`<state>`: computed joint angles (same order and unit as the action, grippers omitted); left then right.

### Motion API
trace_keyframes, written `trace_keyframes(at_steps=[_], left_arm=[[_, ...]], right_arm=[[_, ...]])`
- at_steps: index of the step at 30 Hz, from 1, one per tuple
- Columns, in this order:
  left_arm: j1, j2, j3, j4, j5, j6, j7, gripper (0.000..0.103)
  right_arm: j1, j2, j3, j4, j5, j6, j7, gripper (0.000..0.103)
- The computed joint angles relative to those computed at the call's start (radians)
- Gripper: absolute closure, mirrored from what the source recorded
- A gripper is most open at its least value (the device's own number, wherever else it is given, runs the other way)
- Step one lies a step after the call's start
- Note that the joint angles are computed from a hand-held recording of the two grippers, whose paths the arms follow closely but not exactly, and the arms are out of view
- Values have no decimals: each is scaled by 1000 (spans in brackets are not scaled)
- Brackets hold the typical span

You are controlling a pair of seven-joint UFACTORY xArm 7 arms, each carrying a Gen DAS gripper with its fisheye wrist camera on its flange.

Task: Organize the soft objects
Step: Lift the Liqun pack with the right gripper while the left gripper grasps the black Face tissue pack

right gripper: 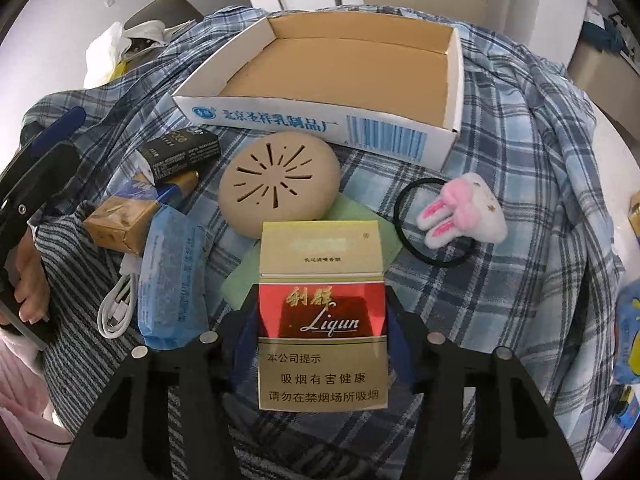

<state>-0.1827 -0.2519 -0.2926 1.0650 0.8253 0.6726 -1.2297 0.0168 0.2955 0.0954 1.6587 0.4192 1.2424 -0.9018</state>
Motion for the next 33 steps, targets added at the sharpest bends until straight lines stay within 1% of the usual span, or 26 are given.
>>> trace_keyframes(at_steps=[3,6,7,9,11,13,16,17,20,22,24,26,28,31,33], left_arm=[[1,-1,0,-1,3,0,-4,11],[2,-4,-1,-1,4,3,-8,11],[4,-4,-2,-1,8,6,-14,11],[10,-11,-8,-5,27,13,-43,11],[19,-22,-15,-12,56,18,-79,11],[26,-31,-22,-16,85,26,-100,11],[31,-33,-26,-20,107,30,-118,11],[32,-28,-32,-18,122,40,-123,11],[24,-8,-39,-6,156,71,-129,11],[12,-1,-28,-5,158,70,-126,11],[5,1,-20,-5,162,70,-132,11],[1,-2,-8,-10,154,58,-136,11],[-4,-2,6,-6,108,63,-120,11],[-14,9,32,25,-19,94,-45,11],[-13,25,33,54,-49,123,-8,11]], right_arm=[[-13,-41,-2,-49,51,-37,2,48],[-18,-118,-4,-144,121,-130,-30,48],[-12,-151,-5,-189,141,-186,-40,48],[10,-237,-7,-315,192,-377,-73,48],[34,-303,-11,-415,297,-533,-168,48],[59,-335,-26,-457,406,-610,-249,48],[82,-350,-54,-466,530,-635,-342,48],[91,-358,-56,-474,568,-665,-377,48],[115,-374,-63,-499,644,-716,-447,48],[123,-375,-70,-505,668,-720,-471,48],[129,-380,-70,-516,669,-745,-467,48],[132,-377,-75,-513,676,-737,-471,48],[132,-376,-76,-516,671,-738,-463,48],[126,-366,-82,-506,667,-712,-447,48],[120,-358,-81,-497,656,-700,-428,48]])
